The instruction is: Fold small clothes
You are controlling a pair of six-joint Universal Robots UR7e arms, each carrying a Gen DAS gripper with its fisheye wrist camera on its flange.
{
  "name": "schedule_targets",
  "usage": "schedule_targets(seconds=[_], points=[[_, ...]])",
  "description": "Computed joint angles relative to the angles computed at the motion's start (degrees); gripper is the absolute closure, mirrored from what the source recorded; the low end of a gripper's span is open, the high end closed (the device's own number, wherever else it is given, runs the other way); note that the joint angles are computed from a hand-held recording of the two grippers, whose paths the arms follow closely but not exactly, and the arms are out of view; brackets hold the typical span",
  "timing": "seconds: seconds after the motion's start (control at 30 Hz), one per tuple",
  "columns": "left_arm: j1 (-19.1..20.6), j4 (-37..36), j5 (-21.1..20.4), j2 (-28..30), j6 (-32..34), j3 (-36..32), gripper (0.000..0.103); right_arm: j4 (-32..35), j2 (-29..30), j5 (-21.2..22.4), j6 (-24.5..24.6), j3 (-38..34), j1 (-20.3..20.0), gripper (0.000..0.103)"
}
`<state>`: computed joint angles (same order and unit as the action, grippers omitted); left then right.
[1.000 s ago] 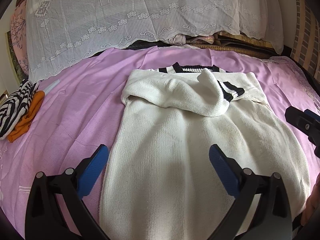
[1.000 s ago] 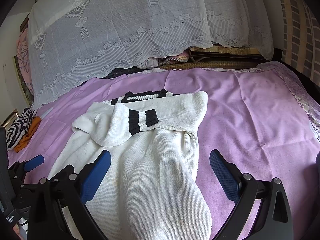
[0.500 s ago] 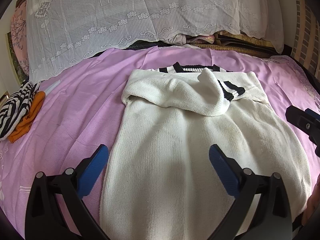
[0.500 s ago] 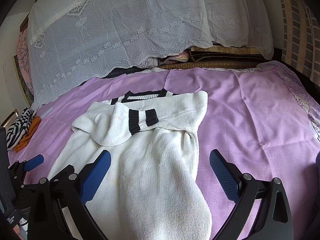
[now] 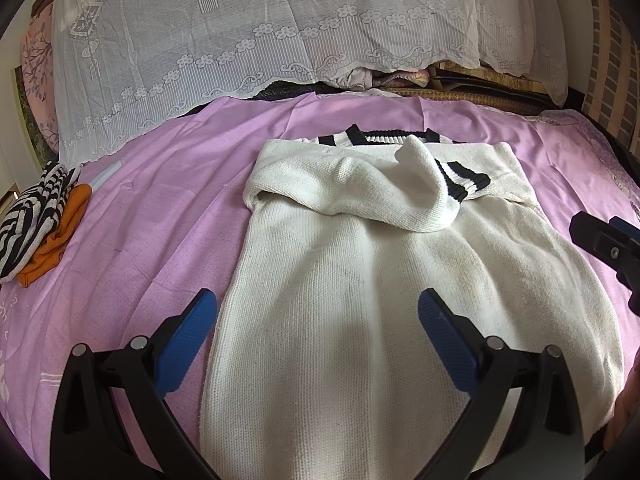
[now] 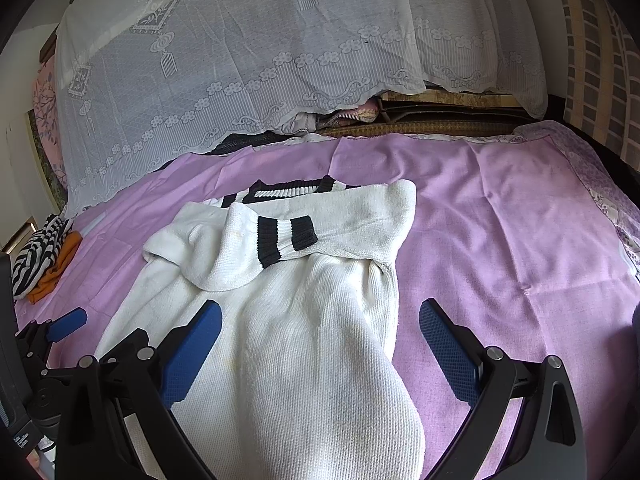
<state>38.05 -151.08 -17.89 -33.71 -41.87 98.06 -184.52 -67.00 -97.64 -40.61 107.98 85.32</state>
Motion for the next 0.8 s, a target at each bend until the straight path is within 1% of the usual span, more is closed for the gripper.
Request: schedule_targets(seconds=[0.37,0.57,0.6,0.67,0.73,0.8], points=[[0.0,0.0,0.0,0.0,-0.1,0.1,0.005,0.4,0.1,-0.2,0.1,-0.4,0.1,0.004],[0.2,-0.3,-0.6,0.0,0.6,0.3,0.005,-0.7,0.4,-0.2,-0.1,0.4,-0.4,0.004],[0.5,-1.4,-1.7,0.0,2.3,0.1,0.005,-1.1,0.6,0.2,-0.6,0.3,-0.7,0.004],[1.1,-1.6,-4.0,0.4,5.3,-1.3,0.005,-0.7,0.8,0.1,0.2,0.0,-1.0,0.004],[1.5,-0.1,-3.6,1.9,8.9,-4.0,0.005,0.2,0.5,0.3,1.4,-0.3,-1.4,0.004],[1.9,-1.3,-2.2,4.3,15.8,-7.3,0.005,1.2,0.2,0.6,2.7,-0.9,-1.6,0.004]])
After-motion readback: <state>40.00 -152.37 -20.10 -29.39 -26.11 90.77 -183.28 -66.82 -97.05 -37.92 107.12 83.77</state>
